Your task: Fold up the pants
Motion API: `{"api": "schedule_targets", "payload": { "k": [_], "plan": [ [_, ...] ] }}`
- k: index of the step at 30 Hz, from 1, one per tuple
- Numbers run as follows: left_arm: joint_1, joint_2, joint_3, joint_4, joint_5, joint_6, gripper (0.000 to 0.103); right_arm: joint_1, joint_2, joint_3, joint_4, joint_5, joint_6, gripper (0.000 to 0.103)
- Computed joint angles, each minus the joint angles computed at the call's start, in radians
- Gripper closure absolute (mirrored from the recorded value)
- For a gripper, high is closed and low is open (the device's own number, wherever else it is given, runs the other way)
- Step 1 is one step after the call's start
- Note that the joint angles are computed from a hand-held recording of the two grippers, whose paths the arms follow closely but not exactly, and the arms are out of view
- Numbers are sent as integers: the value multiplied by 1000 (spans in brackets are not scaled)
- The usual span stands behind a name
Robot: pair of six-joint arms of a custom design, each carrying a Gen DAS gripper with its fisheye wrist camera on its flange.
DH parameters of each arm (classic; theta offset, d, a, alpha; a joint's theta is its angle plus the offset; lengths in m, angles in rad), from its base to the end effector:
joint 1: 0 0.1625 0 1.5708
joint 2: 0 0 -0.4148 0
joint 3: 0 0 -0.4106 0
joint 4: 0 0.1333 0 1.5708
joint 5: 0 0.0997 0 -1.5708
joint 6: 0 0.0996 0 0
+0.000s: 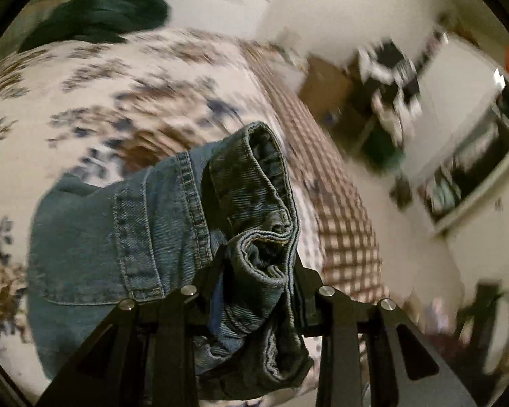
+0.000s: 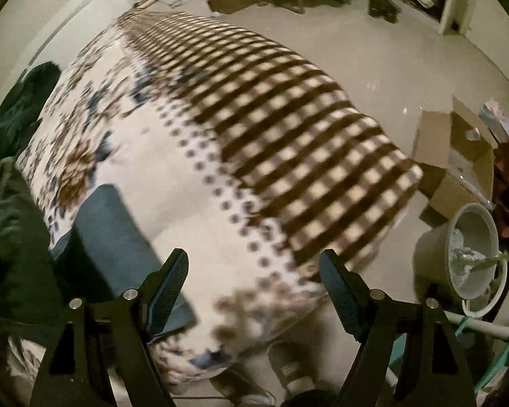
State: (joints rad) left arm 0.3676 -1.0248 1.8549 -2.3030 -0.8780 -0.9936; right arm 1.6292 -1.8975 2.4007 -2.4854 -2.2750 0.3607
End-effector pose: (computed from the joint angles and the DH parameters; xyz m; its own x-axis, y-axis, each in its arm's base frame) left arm -0.4744 -0.3937 0.1280 -0.8974 0.1044 -0.4288 0.3239 0.8157 -0.4793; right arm 0.0890 -0.3437 0.3277 -0.7449 0.5231 0.4141 0.2238 0.7806 -0.5836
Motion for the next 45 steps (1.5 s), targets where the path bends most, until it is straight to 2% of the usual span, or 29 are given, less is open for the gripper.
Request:
{"api": "schedule_targets", "payload": {
  "k": [3, 4, 5, 6, 7, 8, 9, 10, 12, 15, 19, 22, 23, 25, 27, 28, 30, 34, 37, 38, 40, 42, 43, 45],
  "plan": [
    [13, 49, -58, 100, -82, -8, 72, -52, -30, -4, 33, 59, -33, 22],
    [21, 49, -58, 95, -122, -8, 68, -67, -34, -8, 44, 80, -49, 21],
    [25, 39, -43, 57, -162, -8, 68, -82, -37, -12, 49, 110, -69, 16],
    [21, 28, -34, 54, -170, -23, 65, -105, -43, -17, 55, 158, -96, 10],
    [8, 21, -45, 92, -163, -43, 50, -115, -43, -20, 57, 190, -108, 9],
    [5, 14, -56, 123, -168, -51, 39, -129, -42, -28, 63, 231, -125, 7],
    [4, -5, -61, 140, -182, -61, 22, -134, -34, -36, 68, 256, -132, 5],
    [2, -29, -53, 145, -185, -75, 18, -142, -26, -46, 72, 293, -141, 5],
    [8, -82, -31, 175, -169, -109, 17, -149, 0, -66, 67, 364, -163, 4],
    [28, -189, -5, 310, -118, -210, 14, -151, 95, -116, 52, 476, -224, 1],
    [77, -303, 25, 506, -70, -328, 14, -155, 269, -187, 19, 564, -314, 1],
    [114, -354, 32, 641, -46, -404, 14, -176, 390, -254, 64, 572, -310, 1],
    [127, -366, 36, 667, -44, -423, 14, -192, 412, -274, 108, 600, -293, 2],
    [152, -384, 57, 643, -52, -420, 14, -224, 420, -266, 105, 678, -268, 38],
    [175, -389, 74, 603, -70, -409, 14, -195, 403, -241, 48, 626, -264, 77],
    [186, -387, 83, 564, -81, -392, 14, -177, 387, -228, 28, 599, -269, 83],
    [202, -368, 84, 512, -99, -358, 14, -165, 329, -191, -4, 596, -245, 92],
    [236, -285, 47, 425, -117, -265, 14, -133, 261, -173, -6, 495, -205, 94],
    [273, -220, 8, 400, -109, -198, 14, -153, 236, -169, 11, 443, -185, 94],
    [290, -203, -2, 400, -111, -182, 14, -171, 231, -171, 26, 449, -182, 94],
    [331, -187, -5, 384, -128, -180, 5, -185, 239, -173, 29, 443, -179, 94],
    [371, -195, 15, 337, -154, -187, 0, -194, 253, -177, 28, 425, -197, 94],
    [390, -208, 30, 297, -178, -185, 0, -202, 263, -181, 29, 421, -196, 94],
    [395, -220, 27, 302, -185, -184, 0, -216, 298, -197, 44, 432, -173, 93]
  ]
}}
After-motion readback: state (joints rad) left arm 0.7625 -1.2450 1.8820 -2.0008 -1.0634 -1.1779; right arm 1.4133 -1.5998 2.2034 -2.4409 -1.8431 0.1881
